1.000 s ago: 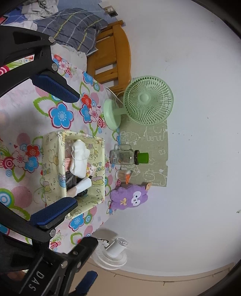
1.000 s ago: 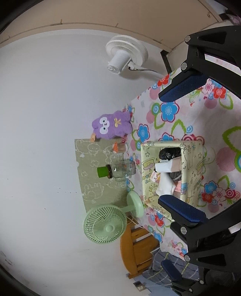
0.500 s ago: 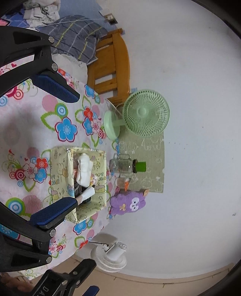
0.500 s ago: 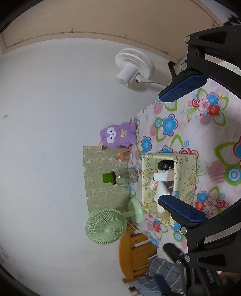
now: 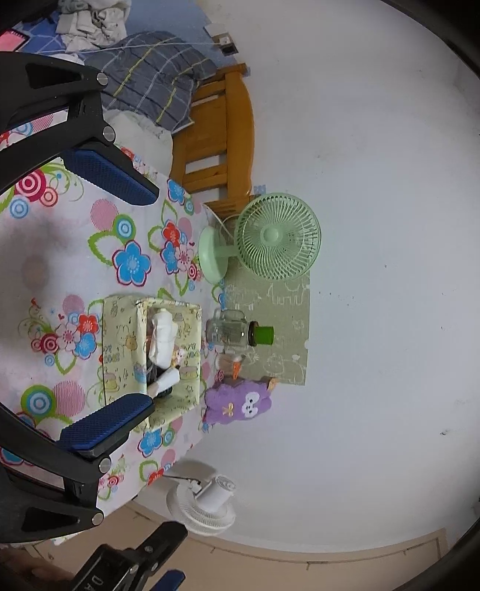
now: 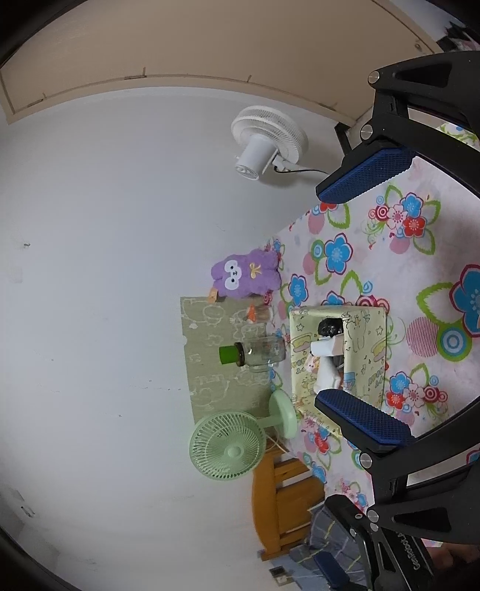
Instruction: Organize soft objects
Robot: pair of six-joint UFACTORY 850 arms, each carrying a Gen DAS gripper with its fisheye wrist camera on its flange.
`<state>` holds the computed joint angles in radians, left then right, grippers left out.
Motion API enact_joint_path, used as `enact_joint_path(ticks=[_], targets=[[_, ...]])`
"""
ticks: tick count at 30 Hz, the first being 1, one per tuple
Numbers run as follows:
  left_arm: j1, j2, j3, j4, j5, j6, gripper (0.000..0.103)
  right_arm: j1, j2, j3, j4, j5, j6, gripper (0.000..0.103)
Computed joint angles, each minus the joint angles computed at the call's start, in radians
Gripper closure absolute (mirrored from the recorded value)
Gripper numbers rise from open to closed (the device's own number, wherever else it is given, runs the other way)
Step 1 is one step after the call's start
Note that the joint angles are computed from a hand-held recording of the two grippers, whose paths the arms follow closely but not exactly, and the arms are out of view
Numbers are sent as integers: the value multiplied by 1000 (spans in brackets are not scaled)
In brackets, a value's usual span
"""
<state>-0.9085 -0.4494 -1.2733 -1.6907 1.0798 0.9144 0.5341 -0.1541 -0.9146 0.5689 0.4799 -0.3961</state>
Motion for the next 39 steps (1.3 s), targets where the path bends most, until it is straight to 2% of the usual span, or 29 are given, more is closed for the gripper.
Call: enact_joint_path(ticks=[10, 27, 39], targets=[[-5, -1, -2, 9, -9, 1, 0, -6, 8, 4, -31, -13, 36, 2], [-6, 0, 1, 30, -31, -17, 0, 1, -1, -9, 47, -15, -33, 1], [0, 6, 5, 32, -54, -18, 0, -2, -10, -14, 43, -25, -36, 1]])
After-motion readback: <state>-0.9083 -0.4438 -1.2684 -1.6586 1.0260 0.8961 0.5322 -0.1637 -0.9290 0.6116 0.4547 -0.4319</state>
